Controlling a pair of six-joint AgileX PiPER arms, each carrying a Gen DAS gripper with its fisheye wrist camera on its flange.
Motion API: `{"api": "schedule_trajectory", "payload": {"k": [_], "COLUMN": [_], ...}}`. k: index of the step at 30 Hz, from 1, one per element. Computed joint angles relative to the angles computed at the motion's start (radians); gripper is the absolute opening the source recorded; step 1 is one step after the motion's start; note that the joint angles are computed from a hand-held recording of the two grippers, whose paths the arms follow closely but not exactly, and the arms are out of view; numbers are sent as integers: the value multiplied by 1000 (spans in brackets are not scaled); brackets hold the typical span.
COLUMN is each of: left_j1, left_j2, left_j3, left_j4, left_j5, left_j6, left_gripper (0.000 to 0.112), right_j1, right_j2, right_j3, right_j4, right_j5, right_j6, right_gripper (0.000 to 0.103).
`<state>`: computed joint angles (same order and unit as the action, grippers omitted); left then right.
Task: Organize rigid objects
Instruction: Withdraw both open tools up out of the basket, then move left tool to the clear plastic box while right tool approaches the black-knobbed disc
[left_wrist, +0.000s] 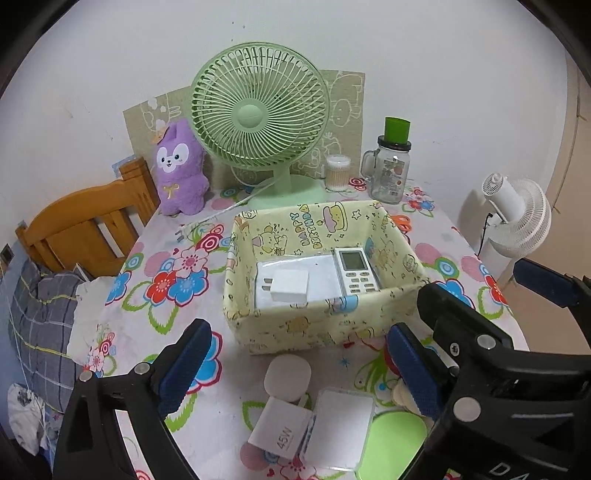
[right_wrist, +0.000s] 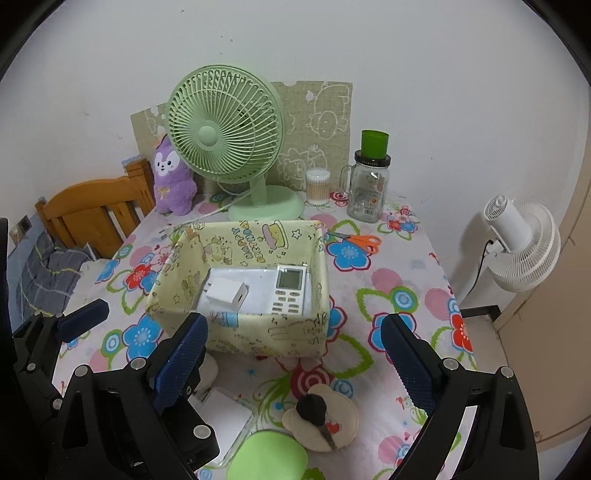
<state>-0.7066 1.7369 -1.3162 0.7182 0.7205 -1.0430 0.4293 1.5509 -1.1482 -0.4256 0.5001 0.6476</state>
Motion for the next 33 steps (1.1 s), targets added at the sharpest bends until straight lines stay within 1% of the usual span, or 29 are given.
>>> {"api": "schedule_trajectory", "payload": {"k": [5, 11, 14, 15, 22, 27, 33], "left_j1": [-29, -59, -74, -80, -108, -127, -147], "left_j2": [-43, -81, -95, -99, -136, -157, -179], "left_j3": [57, 103, 123, 130, 185, 228, 278], "left_j4": [32, 51, 75, 84, 98, 119, 139], "left_j5": [-8, -10, -10, -8, -27, -40, -61], "left_j6": [-47, -83, -103, -111, -145, -180, -215], "left_gripper": [101, 101, 101, 101, 101, 101, 101], "right_j1": [30, 56, 98, 108, 114, 154, 165], "right_j2": [-56, -105, -125, -135, -190, -214, -250], "right_j3": [54, 101, 126, 138, 203, 240, 294], "right_j4": [-72, -122, -263, -291, -288, -369, -388], "right_j5": [5, 13, 59, 63, 44, 91, 65], "right_j6": [68, 119, 265, 289, 294, 396, 424], "right_gripper": [96, 96, 96, 96, 96, 96, 96]}}
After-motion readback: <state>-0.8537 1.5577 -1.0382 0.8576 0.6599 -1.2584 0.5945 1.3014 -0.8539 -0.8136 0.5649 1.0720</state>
